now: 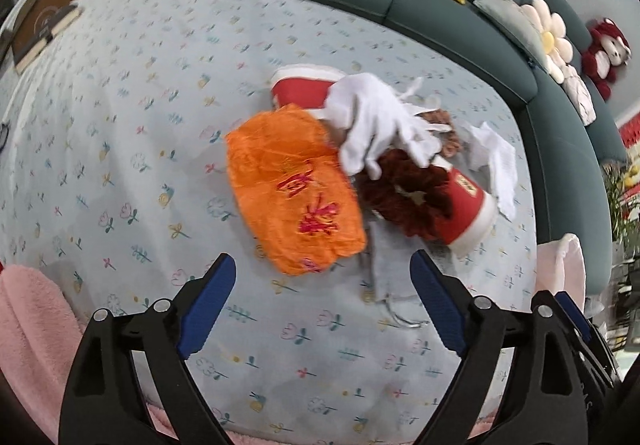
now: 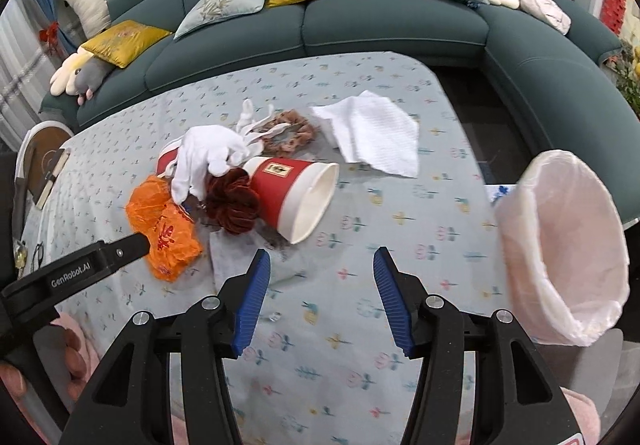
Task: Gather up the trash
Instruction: 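Move both open tools back from the bin to the trash pile, then grasp the orange bag with red characters with the left tool while the right tool grasps the red paper cup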
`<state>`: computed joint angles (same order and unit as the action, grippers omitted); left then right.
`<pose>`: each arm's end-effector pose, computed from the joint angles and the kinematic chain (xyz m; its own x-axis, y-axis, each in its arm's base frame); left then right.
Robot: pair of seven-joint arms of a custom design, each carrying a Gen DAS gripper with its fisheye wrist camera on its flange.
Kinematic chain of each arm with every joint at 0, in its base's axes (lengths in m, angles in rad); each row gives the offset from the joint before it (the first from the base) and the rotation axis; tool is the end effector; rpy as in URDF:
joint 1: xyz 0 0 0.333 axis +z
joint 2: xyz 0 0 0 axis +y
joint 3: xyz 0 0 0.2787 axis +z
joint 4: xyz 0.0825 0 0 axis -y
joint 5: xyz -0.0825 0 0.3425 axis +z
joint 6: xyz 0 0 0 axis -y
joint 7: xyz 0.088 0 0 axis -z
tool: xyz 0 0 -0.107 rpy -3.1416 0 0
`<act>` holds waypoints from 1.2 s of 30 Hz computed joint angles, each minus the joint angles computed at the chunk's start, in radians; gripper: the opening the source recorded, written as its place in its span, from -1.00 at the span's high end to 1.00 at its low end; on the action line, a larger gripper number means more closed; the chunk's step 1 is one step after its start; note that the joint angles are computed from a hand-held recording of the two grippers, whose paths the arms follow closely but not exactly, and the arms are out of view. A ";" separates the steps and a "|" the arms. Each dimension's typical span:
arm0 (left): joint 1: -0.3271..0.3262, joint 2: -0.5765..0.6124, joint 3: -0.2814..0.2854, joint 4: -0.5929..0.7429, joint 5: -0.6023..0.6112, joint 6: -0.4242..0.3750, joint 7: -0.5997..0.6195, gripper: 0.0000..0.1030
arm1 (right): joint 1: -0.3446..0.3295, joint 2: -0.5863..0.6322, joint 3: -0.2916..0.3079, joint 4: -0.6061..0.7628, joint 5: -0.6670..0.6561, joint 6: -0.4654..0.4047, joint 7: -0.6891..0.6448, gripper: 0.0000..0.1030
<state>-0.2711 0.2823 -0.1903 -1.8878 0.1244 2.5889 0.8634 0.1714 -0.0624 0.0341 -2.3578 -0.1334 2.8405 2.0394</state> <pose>0.5484 -0.2667 0.3935 0.1267 -0.9653 0.2286 -0.9167 -0.2020 -0.3448 0.4944 0.1103 0.4048 -0.1064 -0.9844 -0.1404 -0.8489 0.1635 -0.5026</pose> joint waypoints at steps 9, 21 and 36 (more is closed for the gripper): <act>0.045 0.097 -0.016 0.071 -0.123 -0.029 0.069 -0.65 | 0.030 0.156 -0.005 0.137 0.006 -0.030 -0.004 -0.02; 0.046 0.214 -0.014 0.197 -0.172 -0.067 0.102 -0.59 | 0.044 0.307 -0.016 0.275 0.063 -0.063 -0.058 0.04; 0.012 0.234 -0.024 0.241 -0.166 -0.075 0.160 0.44 | 0.031 0.306 0.020 0.260 0.214 -0.042 -0.210 0.91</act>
